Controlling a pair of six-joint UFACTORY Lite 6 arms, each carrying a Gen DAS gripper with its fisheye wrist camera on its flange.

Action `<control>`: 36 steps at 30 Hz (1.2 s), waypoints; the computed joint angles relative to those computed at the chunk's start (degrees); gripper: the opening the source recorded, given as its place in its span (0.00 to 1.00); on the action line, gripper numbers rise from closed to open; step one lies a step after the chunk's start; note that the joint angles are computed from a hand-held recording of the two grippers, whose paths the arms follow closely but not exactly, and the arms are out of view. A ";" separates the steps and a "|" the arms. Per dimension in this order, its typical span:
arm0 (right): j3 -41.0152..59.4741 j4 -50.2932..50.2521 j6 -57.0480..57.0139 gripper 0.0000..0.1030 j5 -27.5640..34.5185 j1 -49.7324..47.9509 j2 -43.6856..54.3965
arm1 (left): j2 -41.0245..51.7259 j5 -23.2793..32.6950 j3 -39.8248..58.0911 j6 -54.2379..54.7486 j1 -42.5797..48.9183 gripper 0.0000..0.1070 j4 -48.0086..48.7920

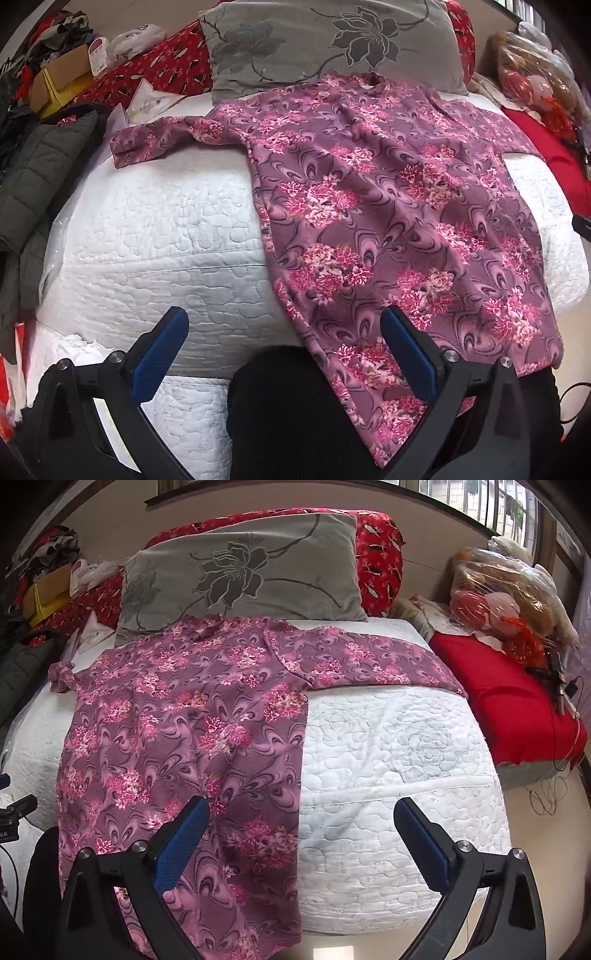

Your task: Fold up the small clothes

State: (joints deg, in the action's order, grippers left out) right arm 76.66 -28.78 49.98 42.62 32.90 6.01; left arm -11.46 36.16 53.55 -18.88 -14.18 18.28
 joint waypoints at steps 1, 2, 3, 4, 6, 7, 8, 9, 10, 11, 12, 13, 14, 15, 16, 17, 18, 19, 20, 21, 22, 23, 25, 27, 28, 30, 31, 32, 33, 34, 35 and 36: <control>0.09 0.10 -0.05 0.98 0.12 0.02 0.11 | -0.07 -0.44 -0.30 0.30 0.09 0.96 -0.38; 0.33 -0.05 0.06 0.98 0.38 0.17 0.35 | 0.17 -0.45 0.00 0.57 0.03 0.96 -0.74; 0.52 -0.32 0.25 0.98 0.59 0.37 0.47 | -0.17 -0.84 -0.46 0.54 0.02 0.96 -0.81; 0.61 -0.49 0.30 0.98 0.65 0.49 0.52 | -0.25 -0.94 -0.36 0.55 -0.16 0.96 -0.93; 1.02 -1.04 0.55 0.98 0.89 1.13 0.75 | -0.98 -1.74 -1.35 0.51 -0.34 0.96 -1.17; 1.16 -1.25 0.56 0.98 0.92 1.37 0.76 | -1.10 -1.67 -1.26 0.55 -0.56 0.96 -1.37; 1.25 -1.27 0.49 0.98 0.94 1.50 0.77 | -1.33 -1.78 -1.49 0.36 -0.75 0.96 -1.36; 1.40 -1.31 0.34 0.98 1.00 1.77 0.81 | -1.83 -2.17 -2.09 0.79 -0.63 0.96 -1.71; 1.59 -1.52 0.29 0.98 1.22 2.13 0.90 | -2.25 -2.37 -2.42 0.90 -0.77 0.96 -1.85; 1.69 -1.92 0.40 0.98 1.53 2.53 0.99 | -2.68 -2.47 -2.69 0.53 -1.11 0.96 -1.57; 1.54 -2.28 0.66 0.98 1.64 2.83 0.93 | -3.22 -2.62 -3.16 0.31 -1.36 0.96 -1.47; 1.34 -2.71 0.91 0.98 1.77 3.29 0.80 | -3.59 -2.57 -3.39 0.22 -1.69 0.96 -1.44; 1.11 -2.87 1.03 0.98 1.72 3.46 0.61 | -3.84 -2.53 -3.60 0.21 -1.93 0.96 -1.44; 0.84 -3.09 1.14 0.98 1.71 3.68 0.33 | -4.24 -2.63 -4.06 0.11 -2.12 0.96 -1.34; 0.59 -3.39 1.35 0.98 1.82 3.89 0.05 | -4.47 -2.55 -4.25 -0.18 -2.47 0.96 -1.08; 0.18 -3.70 1.67 0.98 1.76 4.05 -0.25 | -4.60 -2.44 -4.34 -0.34 -2.75 0.96 -0.99; -0.20 -4.16 2.14 0.97 1.79 4.35 -0.55 | -4.73 -2.42 -4.43 -0.34 -2.88 0.96 -1.09; -0.44 -4.38 2.26 0.97 1.83 4.43 -0.82 | -4.86 -2.46 -4.54 -0.25 -2.93 0.96 -1.33; -0.61 -4.60 2.35 0.97 1.91 4.52 -1.04 | -4.89 -2.43 -4.51 -0.20 -3.01 0.96 -1.62; -0.83 -4.90 2.55 0.97 2.01 4.60 -1.32 | -5.08 -2.49 -4.69 0.04 -2.97 0.96 -2.00; -1.12 -5.02 2.62 0.97 1.97 4.56 -1.69 | -5.21 -2.44 -4.71 0.22 -2.98 0.96 -2.27; -1.38 -5.09 2.71 0.97 1.87 4.53 -1.99 | -5.24 -2.36 -4.66 -0.05 -3.17 0.96 -2.11; -1.84 -5.31 3.07 0.97 1.87 4.46 -2.48 | -5.45 -2.22 -4.70 -0.50 -3.64 0.96 -1.73; -2.31 -5.15 3.18 0.97 1.61 4.17 -2.90 | -5.57 -2.05 -4.69 -0.75 -3.91 0.96 -1.48; -2.60 -5.27 3.54 0.97 1.58 4.32 -3.14 | -5.63 -2.03 -4.74 -0.80 -4.04 0.96 -1.45; -3.00 -5.27 3.73 0.97 1.34 4.22 -3.42 | -5.49 -1.79 -4.56 -1.17 -4.38 0.96 -1.21; -3.08 -5.20 3.69 0.97 1.31 4.17 -3.49 | -5.43 -1.73 -4.55 -1.20 -4.44 0.96 -1.18; -3.10 -5.10 3.61 0.97 1.27 4.13 -3.49 | -5.27 -1.57 -4.43 -1.28 -4.53 0.96 -1.11; -3.14 -5.06 3.61 0.97 1.17 4.12 -3.47 | -5.16 -1.49 -4.36 -1.41 -4.61 0.96 -1.05; -3.21 -5.06 3.63 0.97 1.08 4.14 -3.46 | -5.10 -1.50 -4.37 -1.45 -4.63 0.96 -1.05; -3.25 -5.04 3.65 0.97 1.06 4.14 -3.44 | -4.93 -1.43 -4.29 -1.55 -4.65 0.96 -0.98; -3.14 -5.00 3.65 0.97 1.01 4.13 -3.29 | -4.77 -1.33 -4.17 -1.68 -4.67 0.96 -0.89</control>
